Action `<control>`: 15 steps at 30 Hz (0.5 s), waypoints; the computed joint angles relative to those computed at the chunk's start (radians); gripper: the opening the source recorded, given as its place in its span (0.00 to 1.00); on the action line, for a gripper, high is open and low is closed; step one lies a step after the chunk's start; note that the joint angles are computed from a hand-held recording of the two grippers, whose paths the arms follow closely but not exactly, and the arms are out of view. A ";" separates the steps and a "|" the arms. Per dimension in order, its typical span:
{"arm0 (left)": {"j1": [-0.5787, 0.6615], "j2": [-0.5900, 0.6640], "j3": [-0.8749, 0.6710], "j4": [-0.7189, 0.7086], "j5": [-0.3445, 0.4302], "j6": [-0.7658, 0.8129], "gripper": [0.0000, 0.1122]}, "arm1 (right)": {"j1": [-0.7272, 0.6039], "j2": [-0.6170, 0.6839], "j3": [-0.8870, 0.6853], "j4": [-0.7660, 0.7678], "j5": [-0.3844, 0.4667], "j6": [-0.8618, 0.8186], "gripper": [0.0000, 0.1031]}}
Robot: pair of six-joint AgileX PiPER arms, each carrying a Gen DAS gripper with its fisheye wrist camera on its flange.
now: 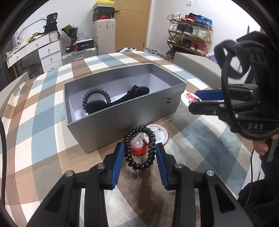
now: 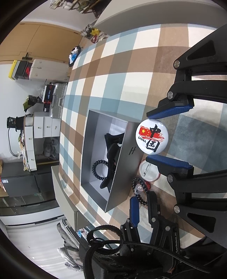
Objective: Organize jewelry
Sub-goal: 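Lower the left tool onto the second black bead bracelet and lift it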
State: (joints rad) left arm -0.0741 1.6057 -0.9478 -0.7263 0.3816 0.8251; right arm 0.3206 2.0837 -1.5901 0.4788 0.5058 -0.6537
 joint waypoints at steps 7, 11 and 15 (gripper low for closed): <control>0.018 -0.016 0.003 -0.058 0.005 0.053 0.28 | -0.002 -0.002 0.004 0.026 -0.005 -0.024 0.40; 0.025 -0.026 0.005 -0.089 0.009 0.086 0.28 | -0.007 -0.004 0.006 0.047 -0.005 -0.040 0.40; 0.034 -0.030 0.004 -0.121 0.016 0.119 0.28 | -0.009 -0.012 0.013 0.067 -0.011 -0.052 0.40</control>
